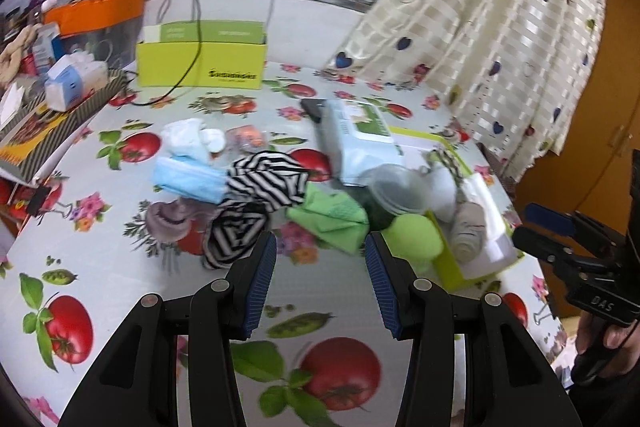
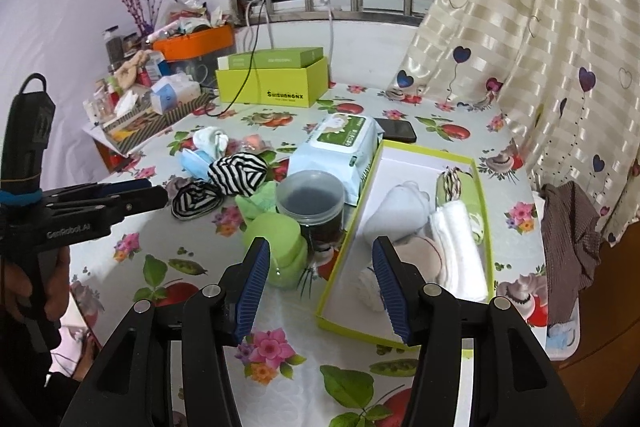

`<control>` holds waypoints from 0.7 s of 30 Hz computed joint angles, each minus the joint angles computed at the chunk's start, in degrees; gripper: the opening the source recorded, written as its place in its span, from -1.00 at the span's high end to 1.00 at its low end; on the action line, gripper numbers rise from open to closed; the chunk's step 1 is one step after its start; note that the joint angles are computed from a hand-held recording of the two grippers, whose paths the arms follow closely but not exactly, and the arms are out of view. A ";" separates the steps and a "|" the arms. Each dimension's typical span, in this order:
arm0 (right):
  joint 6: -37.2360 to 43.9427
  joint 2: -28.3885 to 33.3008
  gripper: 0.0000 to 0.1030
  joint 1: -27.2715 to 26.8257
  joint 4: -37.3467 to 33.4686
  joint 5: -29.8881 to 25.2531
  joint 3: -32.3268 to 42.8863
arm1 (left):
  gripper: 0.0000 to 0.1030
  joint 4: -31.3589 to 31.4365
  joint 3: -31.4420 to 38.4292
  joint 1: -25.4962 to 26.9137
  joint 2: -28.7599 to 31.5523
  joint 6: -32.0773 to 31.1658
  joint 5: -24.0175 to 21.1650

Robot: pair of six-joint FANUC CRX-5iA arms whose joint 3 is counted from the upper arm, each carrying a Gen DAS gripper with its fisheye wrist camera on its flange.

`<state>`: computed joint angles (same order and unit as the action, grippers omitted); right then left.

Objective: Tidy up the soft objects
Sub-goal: 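Move both grippers back from the tray to the pile of items, then grasp the black-and-white striped sock with the left gripper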

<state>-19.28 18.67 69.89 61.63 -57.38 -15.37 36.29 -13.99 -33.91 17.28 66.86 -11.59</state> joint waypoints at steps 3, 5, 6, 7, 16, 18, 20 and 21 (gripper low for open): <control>0.44 0.28 -0.03 -0.27 0.24 0.31 0.37 | 0.08 -4.57 0.99 1.34 0.24 4.58 -0.79; 0.65 0.47 -0.03 -0.49 0.33 0.51 0.62 | 0.08 -6.58 1.73 2.08 0.63 6.63 -1.35; 0.80 0.59 -0.03 -0.64 0.35 0.68 0.76 | 0.08 -8.34 2.45 2.47 0.95 8.35 -1.86; 1.09 0.78 -0.03 -0.81 0.26 0.88 1.00 | 0.08 -10.80 3.45 2.95 1.40 10.70 -2.60; 3.20 2.32 -0.03 -2.05 -0.55 2.33 2.85 | 0.08 -24.85 11.69 4.84 6.61 23.87 -8.96; 3.95 2.74 -0.03 -2.33 -0.92 2.44 3.47 | 0.08 -25.20 13.01 4.99 7.96 23.79 -9.77; 4.68 3.18 -0.03 -2.59 -1.11 2.59 4.17 | 0.08 -25.44 14.35 5.07 9.24 23.84 -10.77; 4.98 3.34 -0.03 -2.70 -1.12 2.66 4.40 | 0.08 -24.44 14.51 5.15 9.85 22.66 -10.56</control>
<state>-14.30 22.01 67.19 60.51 -54.72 -10.97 11.85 0.52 -28.76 27.13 89.52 -22.15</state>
